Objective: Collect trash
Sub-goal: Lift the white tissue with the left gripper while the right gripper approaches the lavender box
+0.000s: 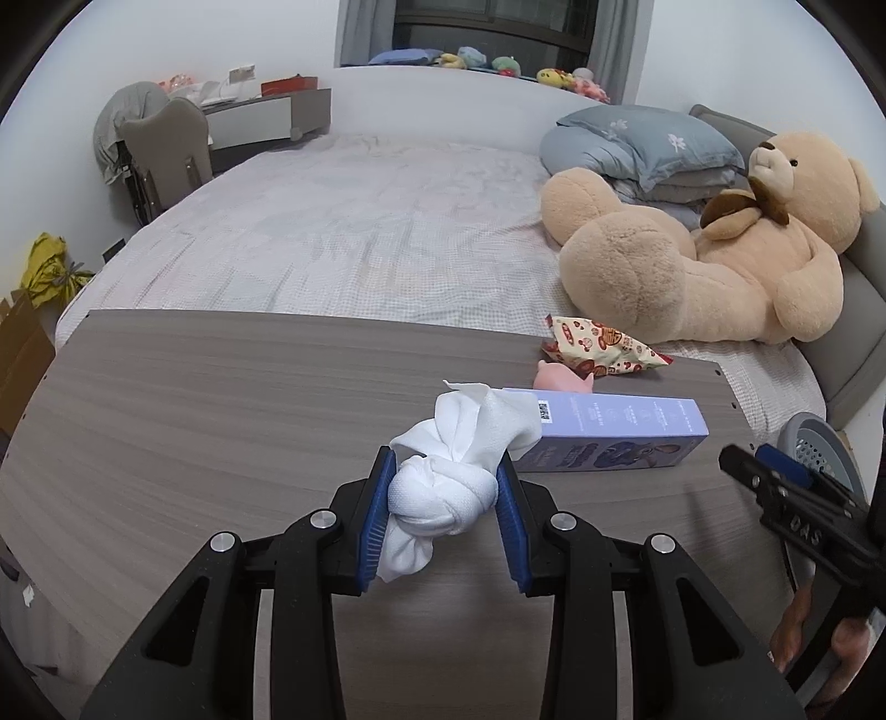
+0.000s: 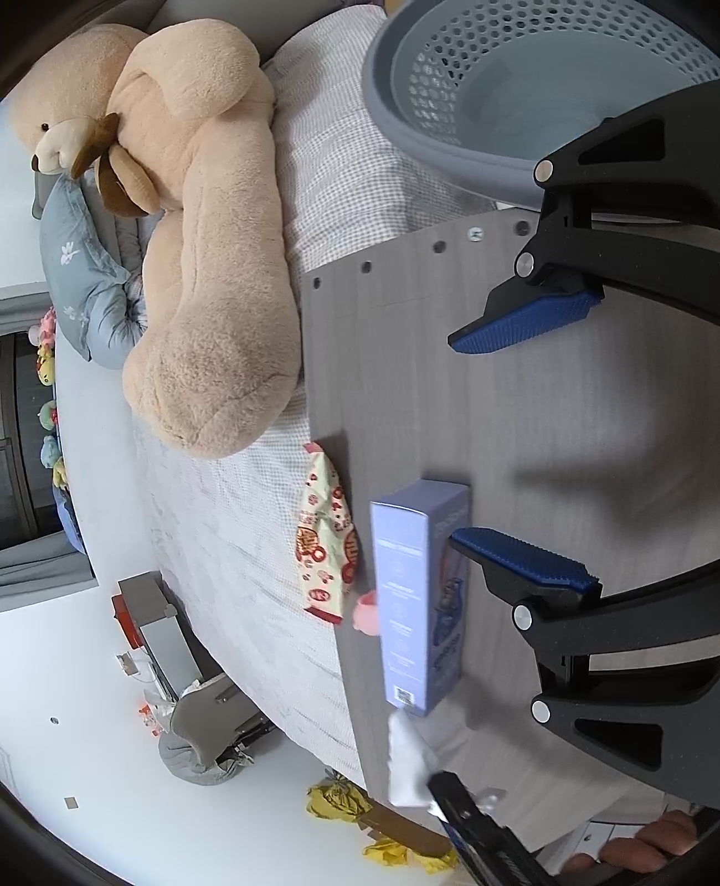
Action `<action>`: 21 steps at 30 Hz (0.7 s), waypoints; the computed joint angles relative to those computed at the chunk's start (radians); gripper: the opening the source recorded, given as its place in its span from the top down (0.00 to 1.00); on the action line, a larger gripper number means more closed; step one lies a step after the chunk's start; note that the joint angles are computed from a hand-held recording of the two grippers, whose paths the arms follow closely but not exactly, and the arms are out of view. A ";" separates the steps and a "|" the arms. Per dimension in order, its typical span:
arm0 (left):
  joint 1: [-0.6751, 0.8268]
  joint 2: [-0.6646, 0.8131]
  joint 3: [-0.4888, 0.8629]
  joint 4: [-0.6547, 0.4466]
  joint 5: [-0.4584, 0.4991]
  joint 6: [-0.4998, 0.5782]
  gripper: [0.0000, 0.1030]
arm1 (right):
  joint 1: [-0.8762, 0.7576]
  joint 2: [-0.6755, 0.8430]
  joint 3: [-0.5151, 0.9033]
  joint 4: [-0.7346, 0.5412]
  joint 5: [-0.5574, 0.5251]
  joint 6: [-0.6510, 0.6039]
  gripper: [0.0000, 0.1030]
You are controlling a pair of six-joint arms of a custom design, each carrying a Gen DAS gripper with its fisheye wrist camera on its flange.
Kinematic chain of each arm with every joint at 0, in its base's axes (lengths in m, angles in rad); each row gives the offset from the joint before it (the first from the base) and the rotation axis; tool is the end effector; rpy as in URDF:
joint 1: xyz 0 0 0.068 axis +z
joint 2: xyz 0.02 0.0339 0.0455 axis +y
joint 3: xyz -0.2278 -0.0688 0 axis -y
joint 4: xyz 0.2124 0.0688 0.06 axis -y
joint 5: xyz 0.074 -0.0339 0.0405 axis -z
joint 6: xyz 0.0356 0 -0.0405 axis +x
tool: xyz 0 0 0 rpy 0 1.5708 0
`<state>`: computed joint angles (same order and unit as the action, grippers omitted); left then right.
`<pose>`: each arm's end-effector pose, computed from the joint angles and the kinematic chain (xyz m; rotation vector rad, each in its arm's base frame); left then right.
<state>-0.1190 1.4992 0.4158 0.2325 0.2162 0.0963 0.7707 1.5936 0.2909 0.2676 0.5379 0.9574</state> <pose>0.2254 -0.0346 0.0994 0.3570 2.3868 -0.2720 0.1509 0.1212 0.0624 0.4038 2.3687 0.0712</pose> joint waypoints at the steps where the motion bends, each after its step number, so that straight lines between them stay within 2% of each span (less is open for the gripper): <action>1: 0.007 -0.005 -0.005 0.003 0.001 0.004 0.66 | -0.029 0.005 0.003 0.017 -0.014 -0.019 0.39; 6: 0.046 -0.045 -0.020 -0.004 0.017 0.017 0.66 | -0.130 0.030 0.027 0.054 -0.053 -0.104 0.39; 12: 0.079 -0.071 -0.020 -0.009 0.020 0.022 0.66 | -0.301 0.115 0.093 0.095 -0.196 -0.255 0.39; 21: 0.112 -0.069 -0.011 -0.018 0.031 0.025 0.66 | -0.385 0.190 0.191 0.067 -0.310 -0.373 0.39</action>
<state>-0.0067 1.4300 0.4049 0.2149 0.2468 0.1216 0.3858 1.7832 0.4815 0.3347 0.2279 0.5841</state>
